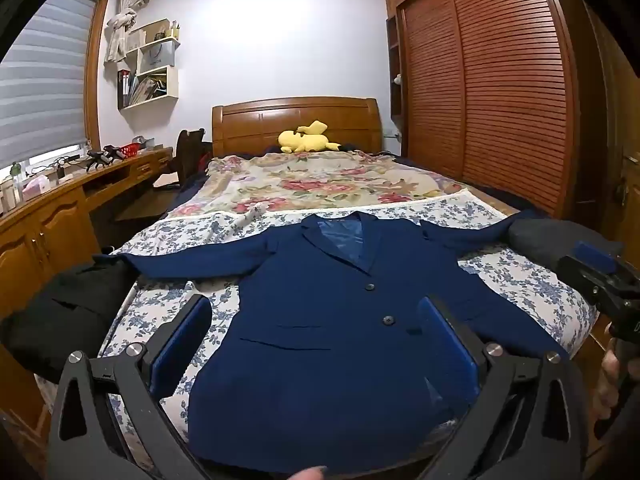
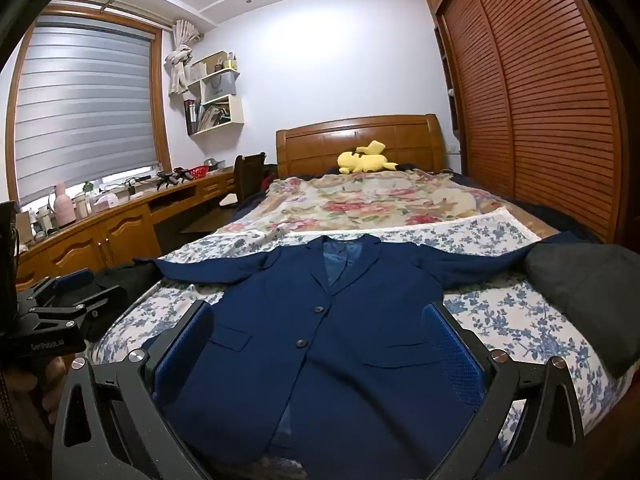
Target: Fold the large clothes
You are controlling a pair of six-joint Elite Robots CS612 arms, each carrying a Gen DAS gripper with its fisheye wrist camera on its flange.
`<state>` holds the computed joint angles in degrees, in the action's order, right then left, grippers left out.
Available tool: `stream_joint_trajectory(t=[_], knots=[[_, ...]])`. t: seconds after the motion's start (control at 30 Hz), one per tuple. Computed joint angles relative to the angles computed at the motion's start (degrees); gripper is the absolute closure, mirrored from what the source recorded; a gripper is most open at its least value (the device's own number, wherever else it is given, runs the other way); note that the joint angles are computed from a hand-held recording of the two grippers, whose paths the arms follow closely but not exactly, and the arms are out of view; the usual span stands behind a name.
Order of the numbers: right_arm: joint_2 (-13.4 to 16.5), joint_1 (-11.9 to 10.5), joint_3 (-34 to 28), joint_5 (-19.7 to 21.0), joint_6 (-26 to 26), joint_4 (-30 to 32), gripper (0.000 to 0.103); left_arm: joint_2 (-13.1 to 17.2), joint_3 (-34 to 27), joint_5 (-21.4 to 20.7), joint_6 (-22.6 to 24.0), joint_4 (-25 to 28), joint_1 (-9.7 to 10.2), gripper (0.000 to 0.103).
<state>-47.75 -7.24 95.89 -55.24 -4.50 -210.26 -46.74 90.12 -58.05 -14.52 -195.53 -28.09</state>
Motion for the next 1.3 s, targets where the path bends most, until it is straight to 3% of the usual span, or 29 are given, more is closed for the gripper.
stream_joint_trajectory(t=[0.23,1.3], knots=[[-0.06,0.07,0.07,-0.4,-0.45,0.31,0.0,-0.39,0.19,1.43,0.05,0.16,-0.19,0.0],[-0.31,0.25,0.23,-0.7,-0.35,0.71,0.0,0.47,-0.04,0.27,-0.26,-0.23,0.44,0.0]])
